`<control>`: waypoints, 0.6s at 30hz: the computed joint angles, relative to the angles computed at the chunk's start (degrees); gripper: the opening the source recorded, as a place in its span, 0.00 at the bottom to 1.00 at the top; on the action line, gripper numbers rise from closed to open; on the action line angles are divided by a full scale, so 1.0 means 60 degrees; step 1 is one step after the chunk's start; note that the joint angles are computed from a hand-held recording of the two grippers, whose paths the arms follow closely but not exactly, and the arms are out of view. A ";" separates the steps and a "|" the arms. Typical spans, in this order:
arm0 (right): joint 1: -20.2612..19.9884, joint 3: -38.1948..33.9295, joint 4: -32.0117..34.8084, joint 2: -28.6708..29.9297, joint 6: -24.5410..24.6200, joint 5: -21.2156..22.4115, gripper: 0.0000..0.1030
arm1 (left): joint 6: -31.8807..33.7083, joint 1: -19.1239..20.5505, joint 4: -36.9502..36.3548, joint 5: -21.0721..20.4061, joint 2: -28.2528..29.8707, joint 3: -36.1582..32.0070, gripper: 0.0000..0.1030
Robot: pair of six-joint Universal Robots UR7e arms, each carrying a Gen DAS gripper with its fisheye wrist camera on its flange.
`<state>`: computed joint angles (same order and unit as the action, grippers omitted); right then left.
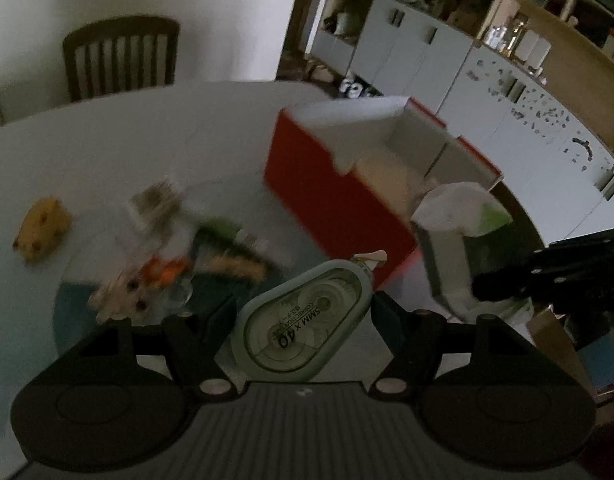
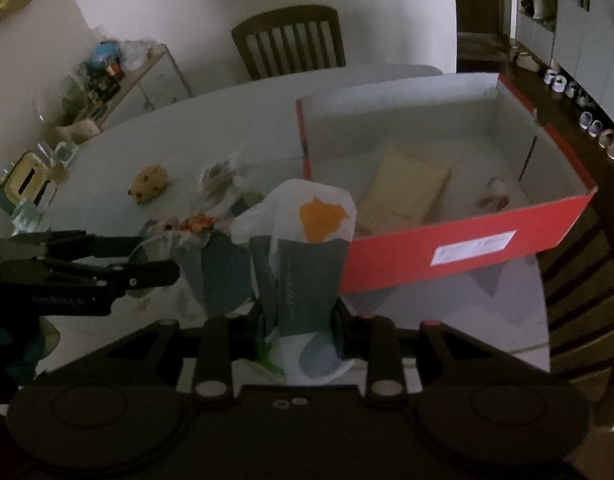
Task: Organize objects
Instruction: 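Carry the white bag and tape dispenser over into the red shoebox with both tools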
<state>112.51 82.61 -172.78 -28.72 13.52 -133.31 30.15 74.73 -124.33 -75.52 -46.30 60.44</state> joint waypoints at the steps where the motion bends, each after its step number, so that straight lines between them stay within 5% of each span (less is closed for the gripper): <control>1: -0.0018 0.0075 -0.0087 -0.0082 -0.0133 -0.0018 0.29 | 0.0030 -0.0087 -0.0071 0.0004 0.0048 -0.0006 0.71; 18: -0.0812 0.0172 -0.1404 -0.0867 -0.1759 -0.0665 0.30 | 0.0757 -0.1092 -0.0591 0.0189 0.1461 -0.0909 0.71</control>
<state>107.64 83.64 -181.21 -33.93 2.97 -137.30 34.69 68.17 -127.88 -74.38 -37.53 54.98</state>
